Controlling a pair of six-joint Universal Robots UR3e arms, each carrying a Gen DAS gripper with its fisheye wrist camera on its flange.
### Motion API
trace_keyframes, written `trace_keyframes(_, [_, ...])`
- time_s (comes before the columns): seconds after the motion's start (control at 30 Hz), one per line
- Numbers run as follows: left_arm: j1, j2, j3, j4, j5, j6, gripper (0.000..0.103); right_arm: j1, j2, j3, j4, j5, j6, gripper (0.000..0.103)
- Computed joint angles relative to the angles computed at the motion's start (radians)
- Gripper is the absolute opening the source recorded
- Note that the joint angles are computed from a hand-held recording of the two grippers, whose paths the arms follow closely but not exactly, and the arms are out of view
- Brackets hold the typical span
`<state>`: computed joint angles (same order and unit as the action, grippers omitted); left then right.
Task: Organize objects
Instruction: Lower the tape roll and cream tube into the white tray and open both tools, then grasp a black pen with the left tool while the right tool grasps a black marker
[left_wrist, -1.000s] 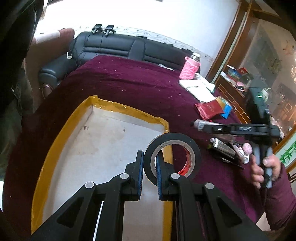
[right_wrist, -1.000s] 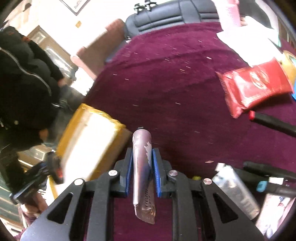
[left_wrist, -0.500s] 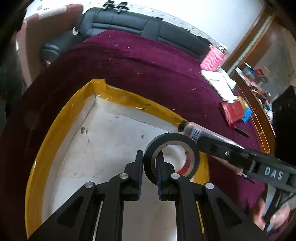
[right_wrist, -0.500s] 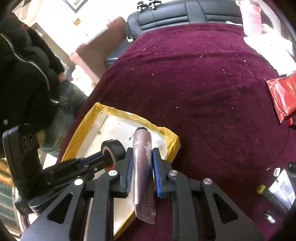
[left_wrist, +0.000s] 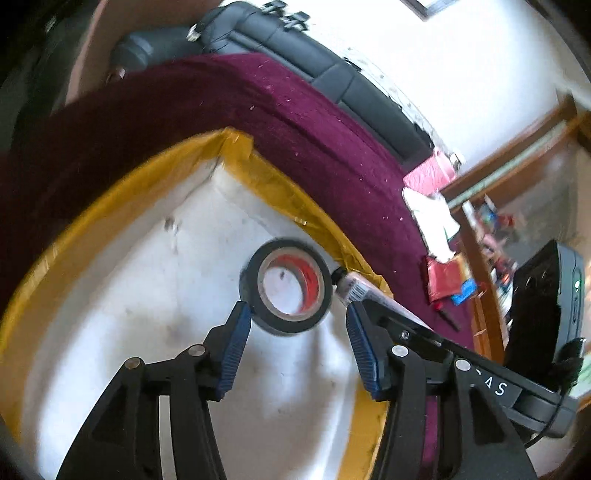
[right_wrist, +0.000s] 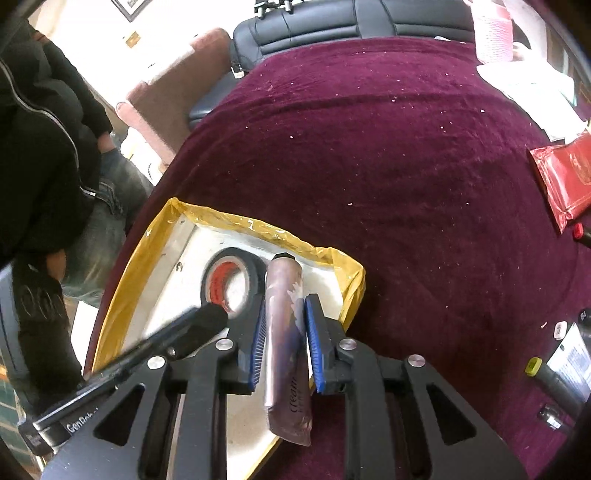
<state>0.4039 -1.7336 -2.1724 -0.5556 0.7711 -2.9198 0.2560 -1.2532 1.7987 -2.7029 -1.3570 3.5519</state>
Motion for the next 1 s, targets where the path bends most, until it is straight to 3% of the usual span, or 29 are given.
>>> trace_keyframes(0.07, [0.015, -0.021, -0.027, 0.026, -0.043, -0.045, 0.048, -0.002, -0.004, 0.008, -0.007, 0.011, 0.018, 0.020])
trace_keyframes(0.2, [0.037, -0.029, -0.132, 0.177, -0.105, -0.128, 0.050, -0.059, -0.029, 0.087, -0.082, 0.133, 0.063, 0.024])
trace_keyframes(0.3, [0.005, -0.041, -0.192, 0.352, -0.086, -0.222, 0.051, -0.087, -0.052, 0.134, -0.121, 0.174, 0.088, 0.024])
trace_keyframes(0.37, [0.000, -0.054, -0.203, 0.378, -0.108, -0.235, 0.051, -0.092, -0.075, 0.154, -0.134, 0.178, 0.097, 0.027])
trace_keyframes(0.47, [0.032, -0.047, -0.200, 0.314, -0.150, -0.237, 0.051, -0.088, -0.142, 0.196, -0.158, 0.171, 0.109, 0.032])
trace_keyframes(0.57, [0.086, 0.026, -0.211, 0.224, -0.155, -0.203, 0.052, -0.079, -0.173, 0.197, -0.139, 0.176, 0.097, 0.047])
trace_keyframes(0.63, [0.126, 0.113, -0.227, 0.177, -0.121, -0.180, 0.052, -0.079, -0.166, 0.200, -0.144, 0.228, 0.101, 0.049])
trace_keyframes(0.8, [0.251, 0.257, -0.301, 0.115, -0.150, -0.127, 0.061, -0.071, -0.021, 0.112, -0.083, 0.383, 0.103, 0.050])
trace_keyframes(0.87, [0.281, 0.315, -0.319, 0.057, -0.134, -0.069, 0.063, -0.072, -0.030, 0.118, -0.084, 0.362, 0.119, 0.049])
trace_keyframes(1.0, [0.242, 0.494, -0.305, -0.153, -0.065, 0.089, 0.064, -0.093, -0.297, 0.250, -0.102, 0.195, 0.041, 0.049])
